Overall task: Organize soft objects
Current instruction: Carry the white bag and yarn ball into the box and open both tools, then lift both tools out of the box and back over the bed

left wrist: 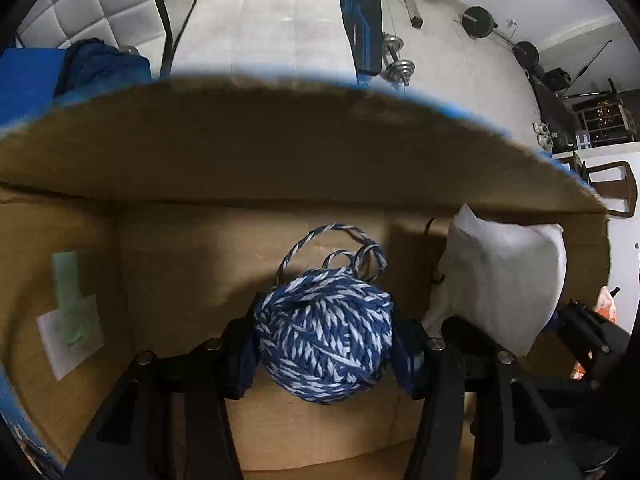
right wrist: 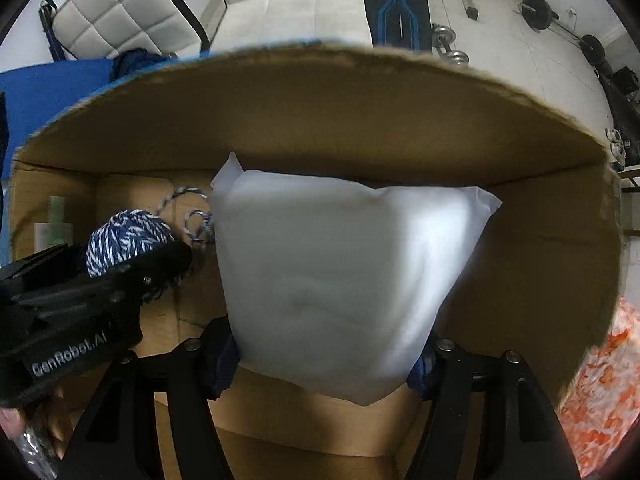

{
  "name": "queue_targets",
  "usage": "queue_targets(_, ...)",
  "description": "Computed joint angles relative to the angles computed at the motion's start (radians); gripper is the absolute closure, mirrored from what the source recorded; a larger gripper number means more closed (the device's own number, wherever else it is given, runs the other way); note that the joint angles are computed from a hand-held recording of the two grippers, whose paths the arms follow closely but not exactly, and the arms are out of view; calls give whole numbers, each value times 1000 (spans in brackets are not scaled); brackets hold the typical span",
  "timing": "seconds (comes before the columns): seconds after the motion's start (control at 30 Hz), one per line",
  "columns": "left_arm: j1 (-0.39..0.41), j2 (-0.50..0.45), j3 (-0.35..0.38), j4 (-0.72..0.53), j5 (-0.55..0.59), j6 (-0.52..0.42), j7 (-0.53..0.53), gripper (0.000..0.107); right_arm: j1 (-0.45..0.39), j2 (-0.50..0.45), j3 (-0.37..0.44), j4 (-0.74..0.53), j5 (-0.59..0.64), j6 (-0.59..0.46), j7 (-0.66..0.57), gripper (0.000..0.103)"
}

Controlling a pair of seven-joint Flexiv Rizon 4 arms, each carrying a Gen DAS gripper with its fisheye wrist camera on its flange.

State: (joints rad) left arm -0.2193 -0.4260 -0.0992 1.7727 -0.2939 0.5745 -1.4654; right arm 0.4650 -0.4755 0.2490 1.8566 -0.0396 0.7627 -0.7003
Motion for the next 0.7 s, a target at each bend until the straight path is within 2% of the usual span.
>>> queue_targets(0.13, -7, 0, 0, -9, 12, -11, -12, 54, -4, -30, -2, -26, -2, -20, -25, 30)
queue_targets(0.27, -11, 0, 1, -37, 21, -71, -33, 52, -8, -50, -1, -56, 7, -52, -47, 27)
queue_targets(0.4, -21, 21, 9, -49, 52, -104, -53, 45, -1, -51, -9, -70, 4, -74, -33, 21)
queue_targets(0.47, -27, 42, 12, -44, 71, -99, -52, 44, 6, -42, -14, -67, -9, -79, -21, 18)
queue_targets(0.53, -27, 59, 15, -41, 79, -102, -57, 33, 9, -30, -16, -62, -14, -79, -7, 17)
queue_targets(0.57, -27, 70, 16, -37, 77, -102, -61, 31, 12, -22, -16, -58, -17, -77, 3, 16)
queue_targets(0.7, -21, 141, 26, 7, 79, -73, -71, 29, 25, 26, -10, -13, -31, -68, 39, 15)
